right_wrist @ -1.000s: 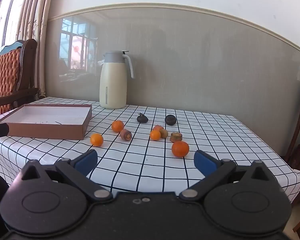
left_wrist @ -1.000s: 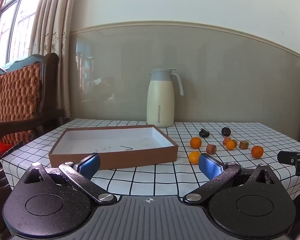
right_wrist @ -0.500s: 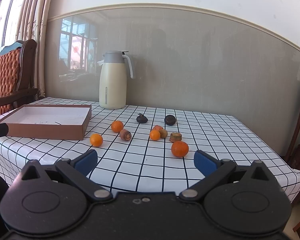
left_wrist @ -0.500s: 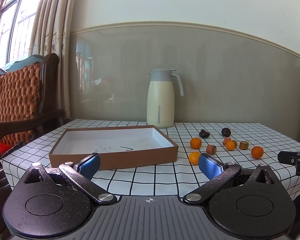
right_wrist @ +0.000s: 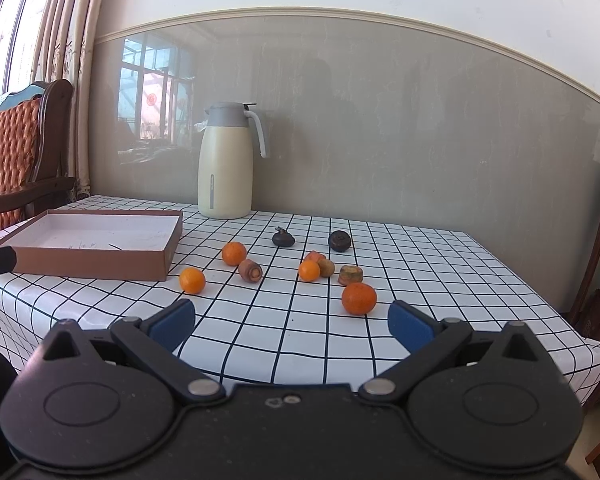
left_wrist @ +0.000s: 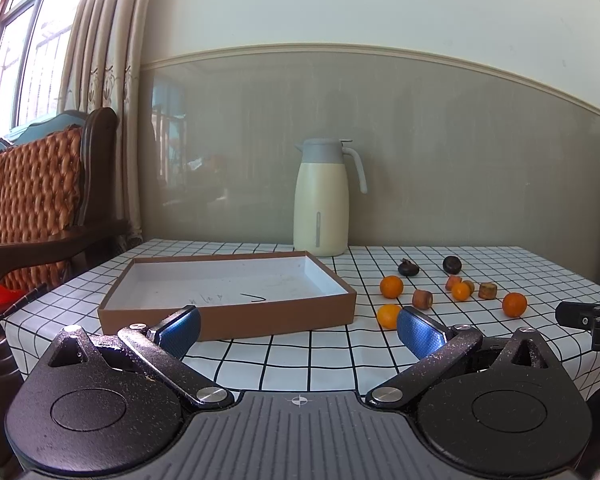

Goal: Organize fruits

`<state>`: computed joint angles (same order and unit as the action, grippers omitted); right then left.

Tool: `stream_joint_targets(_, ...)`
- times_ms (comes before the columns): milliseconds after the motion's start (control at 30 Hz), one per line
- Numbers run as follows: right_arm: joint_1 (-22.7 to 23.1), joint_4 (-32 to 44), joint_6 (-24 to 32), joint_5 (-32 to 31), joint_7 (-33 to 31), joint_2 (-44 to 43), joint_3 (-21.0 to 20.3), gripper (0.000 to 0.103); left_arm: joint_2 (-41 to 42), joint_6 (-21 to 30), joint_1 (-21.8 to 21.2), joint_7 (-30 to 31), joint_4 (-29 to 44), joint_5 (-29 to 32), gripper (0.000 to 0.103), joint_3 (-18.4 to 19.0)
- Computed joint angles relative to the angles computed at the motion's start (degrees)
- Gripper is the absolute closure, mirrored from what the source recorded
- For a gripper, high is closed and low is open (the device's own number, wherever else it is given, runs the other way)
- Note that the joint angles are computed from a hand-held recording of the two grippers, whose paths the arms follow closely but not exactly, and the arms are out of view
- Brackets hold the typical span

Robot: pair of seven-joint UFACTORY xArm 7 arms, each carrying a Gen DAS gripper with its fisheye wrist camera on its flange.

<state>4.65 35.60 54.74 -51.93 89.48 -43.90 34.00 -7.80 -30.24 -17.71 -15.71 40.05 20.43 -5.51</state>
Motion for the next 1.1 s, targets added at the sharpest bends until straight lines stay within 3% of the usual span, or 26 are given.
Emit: stream_joint_targets(1100, 0.47, -0.37, -0.01, -1.16, 0.74, -0.16, 0.05, 0.006, 0.11, -0.86, 0.13, 2.17, -0.57, -1.09, 0.000, -0.51)
